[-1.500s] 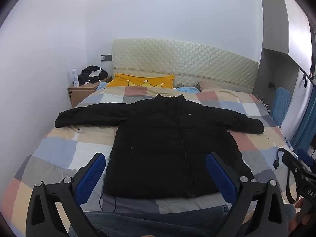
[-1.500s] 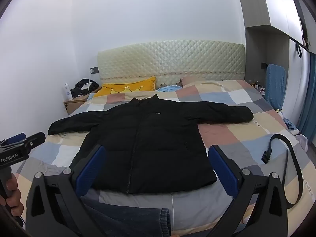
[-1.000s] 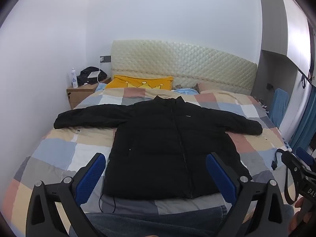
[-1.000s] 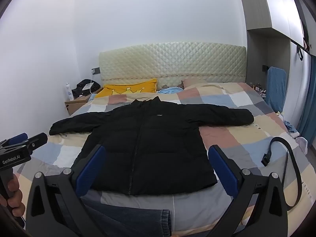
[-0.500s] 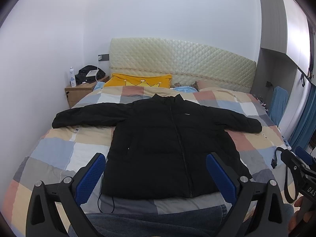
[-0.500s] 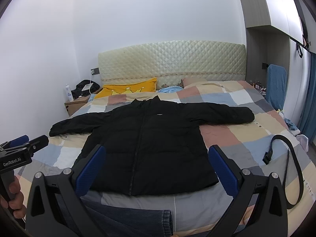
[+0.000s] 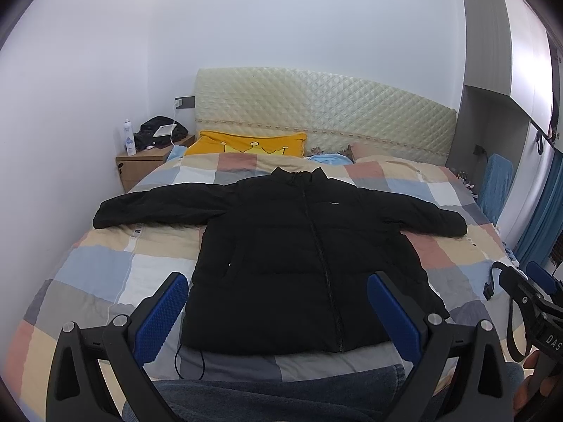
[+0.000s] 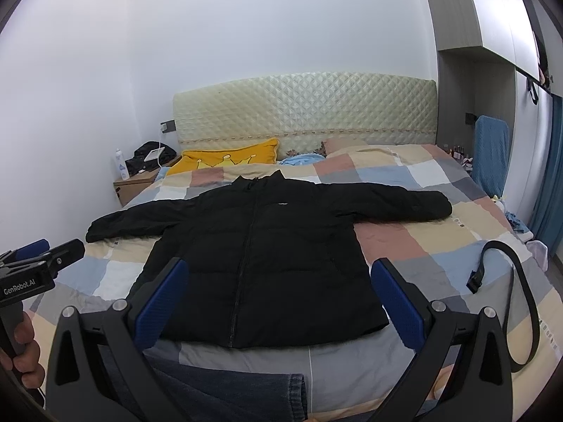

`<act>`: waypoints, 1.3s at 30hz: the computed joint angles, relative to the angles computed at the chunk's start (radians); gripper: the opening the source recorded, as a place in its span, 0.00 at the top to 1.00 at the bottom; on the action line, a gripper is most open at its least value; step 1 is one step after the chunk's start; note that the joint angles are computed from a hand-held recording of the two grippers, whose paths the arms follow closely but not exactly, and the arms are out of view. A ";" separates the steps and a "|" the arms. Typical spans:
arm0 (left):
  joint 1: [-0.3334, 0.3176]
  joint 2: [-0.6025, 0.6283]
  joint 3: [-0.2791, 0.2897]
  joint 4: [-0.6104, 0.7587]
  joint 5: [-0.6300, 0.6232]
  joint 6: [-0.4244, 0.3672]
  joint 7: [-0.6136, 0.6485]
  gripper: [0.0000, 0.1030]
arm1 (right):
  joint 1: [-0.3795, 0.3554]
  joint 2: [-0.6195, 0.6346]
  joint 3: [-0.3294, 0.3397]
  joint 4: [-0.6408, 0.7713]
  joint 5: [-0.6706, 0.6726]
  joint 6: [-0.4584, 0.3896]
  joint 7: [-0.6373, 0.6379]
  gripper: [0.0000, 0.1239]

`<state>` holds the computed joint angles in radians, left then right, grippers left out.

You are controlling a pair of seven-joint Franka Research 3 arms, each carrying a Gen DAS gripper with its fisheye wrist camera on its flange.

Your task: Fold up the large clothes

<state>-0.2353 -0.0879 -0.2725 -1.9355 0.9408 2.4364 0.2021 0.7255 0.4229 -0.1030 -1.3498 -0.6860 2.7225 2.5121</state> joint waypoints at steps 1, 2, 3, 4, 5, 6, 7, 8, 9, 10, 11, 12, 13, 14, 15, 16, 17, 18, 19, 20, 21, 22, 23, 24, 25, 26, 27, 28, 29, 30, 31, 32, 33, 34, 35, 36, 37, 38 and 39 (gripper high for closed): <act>0.000 -0.001 0.000 -0.001 0.001 -0.001 -0.003 0.00 | 0.000 0.000 0.000 0.000 -0.001 0.002 -0.001 0.17; 0.001 -0.006 0.000 -0.006 0.006 0.000 -0.010 0.00 | -0.001 0.001 0.001 0.001 0.001 0.002 -0.004 0.17; 0.002 -0.006 0.000 -0.009 0.012 0.006 -0.018 0.00 | 0.001 0.003 0.001 0.006 0.002 -0.001 -0.005 0.17; 0.002 -0.009 0.001 -0.012 0.006 0.008 -0.014 0.00 | 0.001 0.003 0.000 0.006 0.001 0.000 -0.004 0.17; 0.003 -0.010 0.002 -0.016 -0.001 0.012 -0.010 0.00 | 0.000 0.004 0.001 0.007 0.003 0.000 -0.006 0.17; 0.004 -0.010 0.002 -0.018 -0.005 0.014 -0.009 0.00 | 0.002 0.004 0.000 0.005 0.002 0.000 -0.005 0.17; 0.005 -0.009 0.002 -0.017 -0.008 0.013 -0.006 0.00 | 0.006 0.004 -0.004 0.006 -0.003 -0.002 -0.001 0.17; 0.006 -0.011 0.003 -0.021 -0.013 0.016 -0.003 0.00 | 0.012 0.002 -0.012 0.004 -0.016 -0.005 0.010 0.17; 0.007 -0.011 0.003 -0.020 -0.015 0.016 -0.001 0.00 | 0.014 0.006 -0.012 0.013 -0.021 -0.015 0.012 0.17; 0.008 -0.010 0.001 -0.018 -0.010 0.012 -0.005 0.00 | 0.014 0.006 -0.011 0.014 -0.023 -0.018 0.013 0.17; 0.009 -0.011 0.001 -0.020 -0.005 0.008 -0.011 0.00 | 0.010 0.003 -0.010 0.006 -0.022 -0.014 0.017 0.17; 0.010 -0.011 0.001 -0.021 -0.005 0.009 -0.014 0.00 | 0.008 0.001 -0.008 0.002 -0.022 -0.009 0.024 0.17; 0.010 -0.010 0.002 -0.022 -0.006 0.014 -0.013 0.00 | 0.006 0.000 -0.007 -0.001 -0.021 -0.005 0.027 0.17; 0.011 -0.009 0.002 -0.023 -0.006 0.016 -0.011 0.00 | 0.003 0.000 -0.003 0.000 -0.015 -0.005 0.023 0.17; 0.010 -0.007 0.002 -0.021 -0.007 0.016 -0.009 0.00 | 0.003 -0.001 -0.003 -0.004 -0.016 -0.004 0.024 0.17; 0.009 -0.006 0.001 -0.020 -0.008 0.015 -0.006 0.00 | 0.001 0.001 0.000 -0.003 -0.012 -0.009 0.020 0.17; 0.009 -0.007 0.001 -0.022 -0.009 0.017 -0.005 0.00 | 0.001 0.002 0.000 -0.003 -0.011 -0.011 0.020 0.17; 0.008 -0.005 0.002 -0.022 -0.010 0.020 -0.002 0.00 | -0.001 0.003 0.002 -0.003 -0.007 -0.011 0.016 0.17; 0.007 -0.005 0.001 -0.020 -0.011 0.018 0.000 0.00 | -0.001 0.004 0.004 -0.004 -0.004 -0.011 0.013 0.17; 0.007 -0.005 0.001 -0.022 -0.011 0.020 -0.003 0.00 | -0.002 0.004 0.004 -0.002 -0.002 -0.011 0.012 0.17; 0.007 -0.007 0.002 -0.026 -0.013 0.026 -0.006 0.00 | 0.000 0.005 0.002 -0.002 -0.004 -0.012 0.014 0.17; 0.007 -0.004 0.002 -0.022 -0.016 0.027 -0.003 0.00 | 0.000 0.005 0.002 -0.002 -0.002 -0.011 0.012 0.17; 0.006 -0.002 0.003 -0.021 -0.023 0.031 0.002 0.00 | 0.000 0.004 0.001 -0.004 -0.004 -0.009 0.013 0.17; 0.006 0.000 0.003 -0.020 -0.024 0.031 0.005 0.00 | 0.003 0.005 -0.001 -0.002 -0.006 -0.011 0.016 0.17; 0.005 -0.001 0.001 -0.021 -0.022 0.027 0.003 0.00 | 0.003 0.005 -0.001 -0.003 -0.006 -0.010 0.016 0.17; 0.004 0.000 0.001 -0.020 -0.020 0.025 0.003 0.00 | 0.002 0.006 0.000 -0.001 -0.005 -0.011 0.014 0.17; 0.004 -0.001 0.002 -0.021 -0.021 0.027 0.003 0.00 | 0.005 0.009 -0.002 0.002 -0.008 -0.012 0.017 0.17; 0.004 -0.001 0.002 -0.020 -0.022 0.026 0.003 0.00 | 0.006 0.010 -0.003 0.002 -0.010 -0.011 0.019 0.17; 0.003 0.000 0.001 -0.020 -0.021 0.025 0.000 0.00 | 0.005 0.010 -0.002 0.002 -0.008 -0.011 0.017 0.17; 0.002 0.001 0.000 -0.018 -0.022 0.021 0.000 0.00 | 0.004 0.009 -0.001 0.002 -0.006 -0.013 0.015 0.17; 0.001 -0.001 0.001 -0.020 -0.024 0.022 0.001 0.00 | 0.004 0.008 0.000 -0.001 -0.002 -0.012 0.014 0.17; 0.002 -0.001 0.002 -0.020 -0.024 0.024 0.003 0.00 | -0.002 0.010 0.008 0.003 0.008 -0.009 -0.001 0.17; 0.003 -0.003 0.002 -0.019 -0.023 0.022 0.003 0.00 | -0.004 0.015 0.012 0.014 0.016 -0.012 -0.015 0.17; 0.003 -0.003 0.002 -0.016 -0.020 0.020 0.002 0.00 | 0.001 0.018 0.008 0.023 0.013 -0.017 -0.019 0.17; 0.004 -0.002 0.002 -0.013 -0.016 0.021 0.002 0.00 | 0.005 0.022 0.005 0.032 0.012 -0.021 -0.023 0.17; 0.005 -0.005 0.003 -0.014 -0.014 0.023 0.002 0.00 | 0.005 0.026 0.006 0.041 0.014 -0.022 -0.031 0.17; 0.006 -0.005 0.002 -0.012 -0.010 0.021 -0.003 0.00 | 0.008 0.029 0.003 0.046 0.014 -0.021 -0.034 0.17; 0.006 -0.006 0.002 -0.012 -0.008 0.021 -0.005 0.00 | 0.010 0.032 0.001 0.053 0.014 -0.021 -0.036 0.17; 0.006 -0.005 0.002 -0.011 -0.015 0.023 -0.002 0.00 | 0.011 0.033 0.000 0.055 0.016 -0.020 -0.040 0.17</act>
